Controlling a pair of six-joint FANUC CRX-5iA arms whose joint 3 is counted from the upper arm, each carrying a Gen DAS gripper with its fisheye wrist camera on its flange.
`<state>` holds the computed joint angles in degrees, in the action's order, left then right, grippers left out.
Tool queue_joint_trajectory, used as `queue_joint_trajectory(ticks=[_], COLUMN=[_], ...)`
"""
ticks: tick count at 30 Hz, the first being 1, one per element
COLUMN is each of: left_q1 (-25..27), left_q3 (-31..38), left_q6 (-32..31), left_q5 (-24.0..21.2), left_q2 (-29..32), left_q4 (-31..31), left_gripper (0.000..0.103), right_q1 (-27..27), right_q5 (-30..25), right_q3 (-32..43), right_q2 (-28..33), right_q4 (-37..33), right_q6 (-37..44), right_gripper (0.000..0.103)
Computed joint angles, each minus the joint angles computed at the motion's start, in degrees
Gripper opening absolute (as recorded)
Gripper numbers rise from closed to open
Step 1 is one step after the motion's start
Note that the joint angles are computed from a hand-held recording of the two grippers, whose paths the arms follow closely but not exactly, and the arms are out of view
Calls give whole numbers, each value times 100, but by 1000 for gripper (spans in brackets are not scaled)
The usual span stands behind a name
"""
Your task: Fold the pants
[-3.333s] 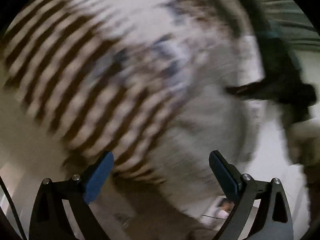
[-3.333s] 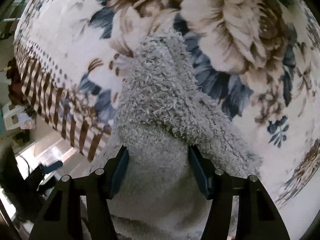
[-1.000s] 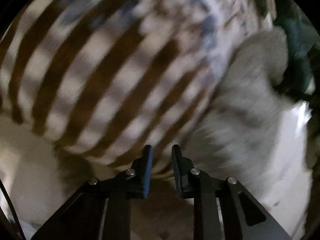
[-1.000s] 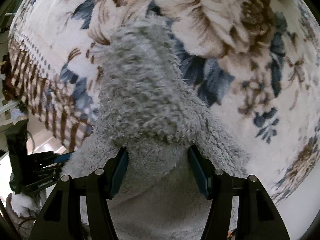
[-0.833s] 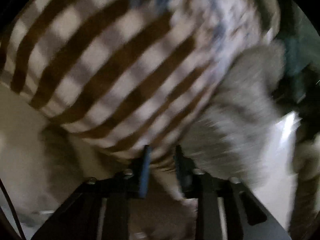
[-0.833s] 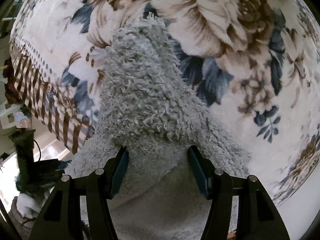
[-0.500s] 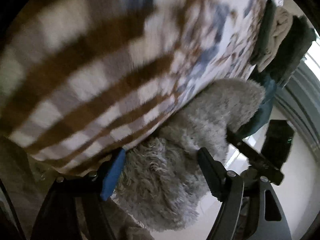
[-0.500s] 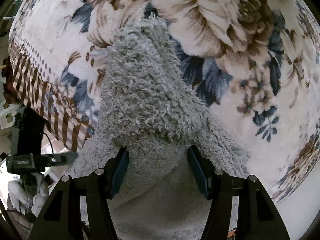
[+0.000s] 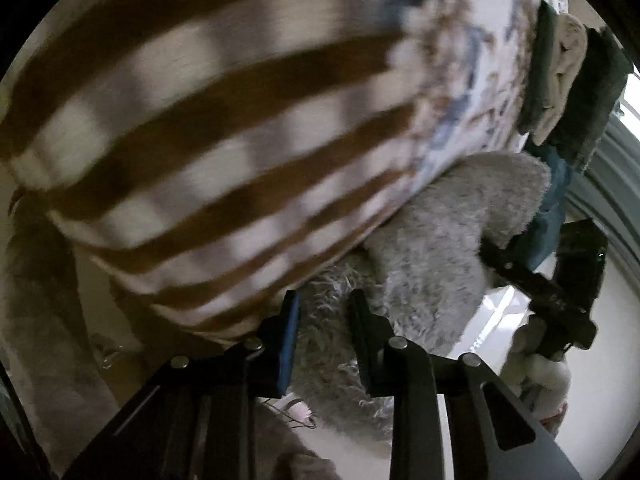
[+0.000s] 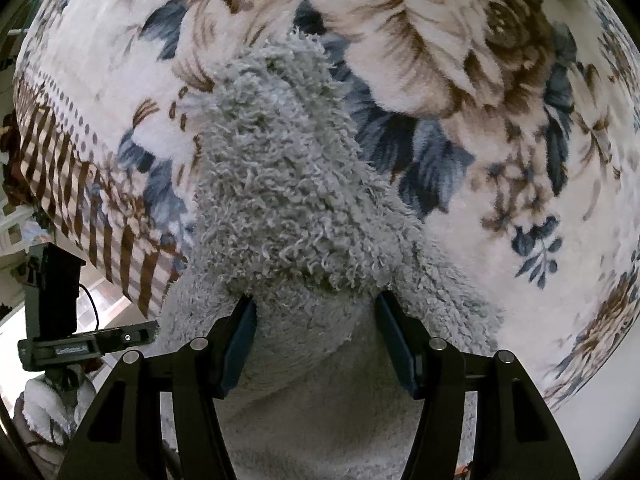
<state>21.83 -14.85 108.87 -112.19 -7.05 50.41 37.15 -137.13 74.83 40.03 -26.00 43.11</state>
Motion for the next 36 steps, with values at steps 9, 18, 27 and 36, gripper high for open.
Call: queue_joint_trajectory(ticks=[9, 18, 27, 36], left_q1=[-505, -1123, -2602, -2065], left_q3=[932, 2586, 3460, 2255], left_q6=[-661, -1620, -3487, -3131], left_q5=[-588, 114, -847, -558], left_q2=[177, 824, 1934, 1110], left_q4=[-1380, -709, -1058, -1074], left_gripper=[21, 87, 86, 87], right_q1=[177, -42, 1, -153], right_q5=[55, 235, -225, 597], right_q3=[19, -184, 620, -120], right_q2=[28, -110, 432, 150], right_q4=[338, -193, -400, -670], right_q6=[108, -209, -298, -456], right_gripper=[60, 61, 61, 80])
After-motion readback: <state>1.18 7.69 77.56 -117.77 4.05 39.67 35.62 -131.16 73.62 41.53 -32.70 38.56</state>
